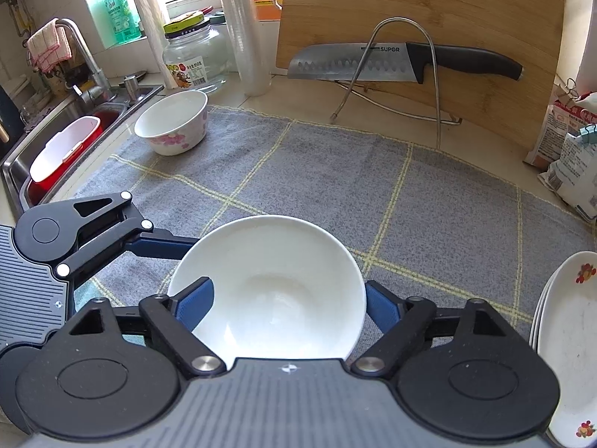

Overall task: Organize plates and bowls
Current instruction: 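Lower the held bowl into the other white bowl beside the plates, then open the right tool and withdraw it from the stacked bowls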

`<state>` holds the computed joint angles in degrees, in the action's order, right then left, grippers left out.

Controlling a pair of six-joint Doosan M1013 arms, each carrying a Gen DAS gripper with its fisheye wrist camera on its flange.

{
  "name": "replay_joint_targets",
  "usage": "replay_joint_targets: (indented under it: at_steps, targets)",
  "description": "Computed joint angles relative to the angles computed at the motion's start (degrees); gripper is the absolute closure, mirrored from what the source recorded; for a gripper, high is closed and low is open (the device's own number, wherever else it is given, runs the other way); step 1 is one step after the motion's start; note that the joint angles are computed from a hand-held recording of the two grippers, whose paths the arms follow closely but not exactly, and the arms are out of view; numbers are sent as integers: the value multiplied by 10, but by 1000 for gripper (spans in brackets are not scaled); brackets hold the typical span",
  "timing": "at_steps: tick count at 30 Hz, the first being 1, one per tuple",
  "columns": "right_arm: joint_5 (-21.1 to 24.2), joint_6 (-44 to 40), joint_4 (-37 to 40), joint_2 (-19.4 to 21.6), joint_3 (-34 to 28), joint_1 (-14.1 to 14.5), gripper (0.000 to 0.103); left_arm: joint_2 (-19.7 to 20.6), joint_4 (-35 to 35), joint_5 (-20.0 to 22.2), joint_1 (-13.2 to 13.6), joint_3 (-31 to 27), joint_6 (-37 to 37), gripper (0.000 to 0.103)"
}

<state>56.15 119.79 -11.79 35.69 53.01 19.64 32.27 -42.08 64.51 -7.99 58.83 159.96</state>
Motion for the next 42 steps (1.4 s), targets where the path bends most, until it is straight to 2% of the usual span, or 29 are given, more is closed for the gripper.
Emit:
replay_joint_targets:
  at_steps: [1,3,17,30,36,42]
  targets:
    - [-7,4,-2,-2,4,0,2,-1,-1,-3,0,2,5,7]
    - [-11,7,-6,-3,5,1,0,-3,-4,-6,0,5,10,7]
    - [2,-3,-13,3,-3,6,0,-6,-15,-7,6,7,15,6]
    - [-34,43,-57,-11,12,12,0,-13,-27,-6,22,12,6,3]
    - [-49,47,-82,0,-9,17,0,-16,-26,-19,37,11,-2,3]
    - [-50,32,-89,24,-50,25,0,-10,-1,-53,53,1,-33,3]
